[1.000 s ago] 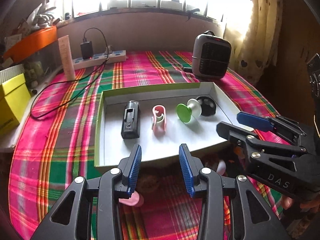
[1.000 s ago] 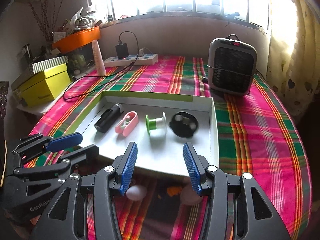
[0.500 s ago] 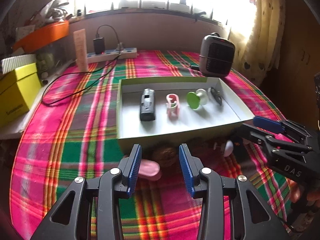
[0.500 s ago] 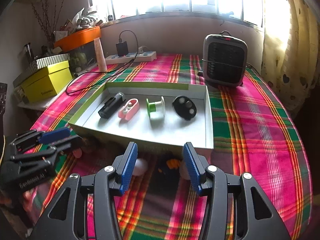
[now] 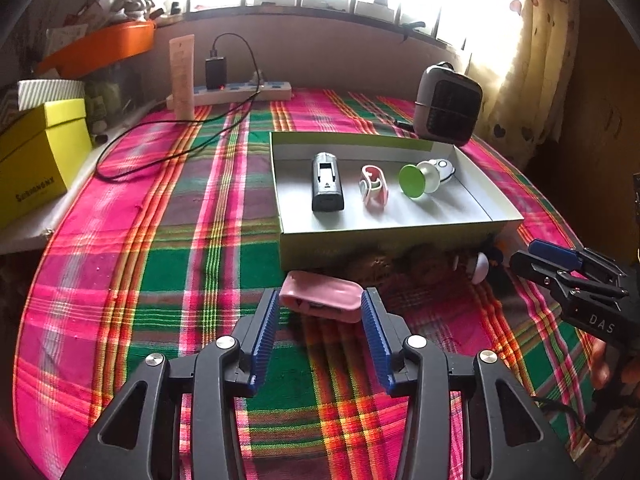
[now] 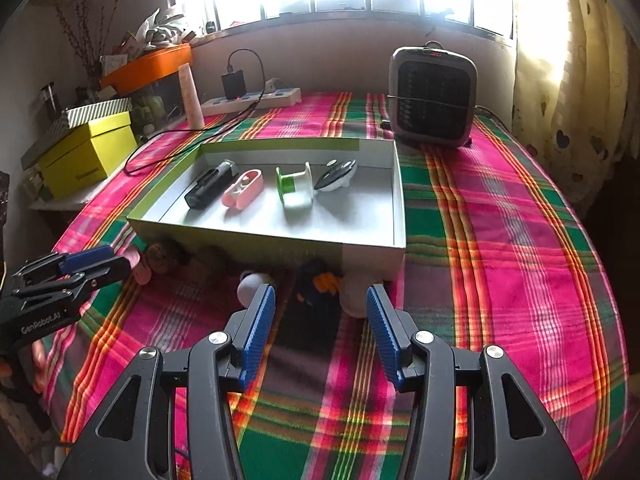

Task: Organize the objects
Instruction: 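Withdraw both grippers from the tray, then grasp the pink flat piece with the left gripper while the right gripper moves toward the white egg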

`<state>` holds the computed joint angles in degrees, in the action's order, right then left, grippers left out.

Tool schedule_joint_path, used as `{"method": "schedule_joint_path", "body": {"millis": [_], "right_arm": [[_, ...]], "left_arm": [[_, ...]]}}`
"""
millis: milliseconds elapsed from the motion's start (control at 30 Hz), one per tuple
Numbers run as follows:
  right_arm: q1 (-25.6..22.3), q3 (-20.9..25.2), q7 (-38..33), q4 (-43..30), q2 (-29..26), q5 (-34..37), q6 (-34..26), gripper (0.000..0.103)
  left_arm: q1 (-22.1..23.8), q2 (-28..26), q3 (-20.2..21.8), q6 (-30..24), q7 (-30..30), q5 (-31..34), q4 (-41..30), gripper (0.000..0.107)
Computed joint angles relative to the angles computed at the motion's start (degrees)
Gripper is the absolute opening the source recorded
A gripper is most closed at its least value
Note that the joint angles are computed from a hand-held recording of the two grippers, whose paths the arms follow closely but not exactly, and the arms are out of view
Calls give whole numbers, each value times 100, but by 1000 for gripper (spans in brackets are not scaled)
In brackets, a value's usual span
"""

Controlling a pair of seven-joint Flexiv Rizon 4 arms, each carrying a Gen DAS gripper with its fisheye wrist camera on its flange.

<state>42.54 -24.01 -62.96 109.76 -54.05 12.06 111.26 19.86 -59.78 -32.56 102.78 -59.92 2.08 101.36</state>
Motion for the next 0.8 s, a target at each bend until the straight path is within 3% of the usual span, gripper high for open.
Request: {"method": "schedule_joint_path", "body": {"millis": [400, 667, 800], "right_arm": [[-309, 385, -108, -64, 57, -193, 20, 49], [-403, 496, -211, -201, 41, -481, -155, 49], [-435, 511, -230, -295, 15, -615, -240, 49]], "left_arm": [[-364, 2, 296, -428, 68, -421, -308, 46], [21, -94, -239, -502, 448, -312, -75, 46], [-79, -47, -150, -505, 518, -409, -66, 46]]}}
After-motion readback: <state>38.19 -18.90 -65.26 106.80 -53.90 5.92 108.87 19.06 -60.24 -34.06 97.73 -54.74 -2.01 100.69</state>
